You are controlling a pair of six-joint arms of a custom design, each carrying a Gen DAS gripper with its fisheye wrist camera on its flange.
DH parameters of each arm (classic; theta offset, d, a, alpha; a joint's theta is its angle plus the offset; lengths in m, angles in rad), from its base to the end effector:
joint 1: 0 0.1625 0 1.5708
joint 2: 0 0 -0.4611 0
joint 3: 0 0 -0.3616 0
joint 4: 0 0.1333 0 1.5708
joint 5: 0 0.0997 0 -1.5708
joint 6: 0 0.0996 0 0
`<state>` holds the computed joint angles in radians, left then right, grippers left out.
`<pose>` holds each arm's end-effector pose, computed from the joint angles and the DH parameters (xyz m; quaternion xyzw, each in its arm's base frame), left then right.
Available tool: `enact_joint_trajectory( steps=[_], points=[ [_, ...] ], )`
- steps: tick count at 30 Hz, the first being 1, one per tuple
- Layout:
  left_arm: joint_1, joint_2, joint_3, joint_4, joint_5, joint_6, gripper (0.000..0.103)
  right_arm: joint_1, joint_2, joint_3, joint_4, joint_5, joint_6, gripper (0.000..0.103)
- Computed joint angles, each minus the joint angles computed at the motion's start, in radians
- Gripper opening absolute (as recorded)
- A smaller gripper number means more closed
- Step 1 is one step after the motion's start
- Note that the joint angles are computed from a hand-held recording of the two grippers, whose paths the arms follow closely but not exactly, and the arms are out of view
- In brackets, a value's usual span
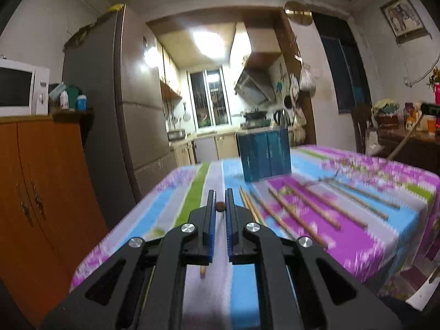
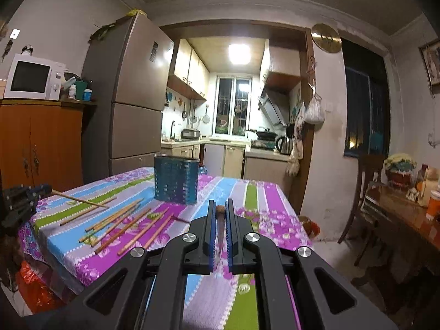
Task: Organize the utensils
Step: 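Lift and carry the left gripper's chopstick to the holder while the right gripper carries its own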
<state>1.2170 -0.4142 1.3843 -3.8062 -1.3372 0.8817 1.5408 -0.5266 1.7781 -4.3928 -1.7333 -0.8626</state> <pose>-0.1128 -0.7567 0.1157 0.4078 0.6928 -0.5424 0.2439 0.0988 -0.6137 0.1506 0.2326 -0.6679 0.6109 0.3559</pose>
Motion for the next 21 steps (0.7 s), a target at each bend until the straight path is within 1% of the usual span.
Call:
enact_joint_trajectory(
  steps=[4, 6, 9, 14, 17, 21],
  points=[
    [-0.014, -0.009, -0.058, 0.062, -0.043, 0.005, 0.005, 0.019, -0.024, -0.031, 0.073, 0.011, -0.028, 0.008],
    [-0.02, -0.016, -0.101, 0.136, -0.07, -0.019, 0.005, 0.025, -0.035, -0.054, 0.116, 0.01, -0.028, 0.008],
    [-0.027, -0.008, -0.177, 0.218, -0.085, -0.038, 0.005, 0.029, -0.053, -0.092, 0.194, 0.009, -0.006, 0.008],
    [-0.038, 0.021, -0.318, 0.381, -0.086, -0.076, 0.005, 0.041, -0.069, -0.164, 0.317, -0.007, 0.016, 0.008],
    [-0.047, 0.042, -0.394, 0.455, -0.079, -0.076, 0.005, 0.055, -0.077, -0.214, 0.399, -0.03, 0.021, 0.008],
    [-0.063, 0.071, -0.51, 0.585, -0.064, -0.094, 0.005, 0.072, -0.088, -0.295, 0.533, -0.063, 0.044, 0.008]
  ],
)
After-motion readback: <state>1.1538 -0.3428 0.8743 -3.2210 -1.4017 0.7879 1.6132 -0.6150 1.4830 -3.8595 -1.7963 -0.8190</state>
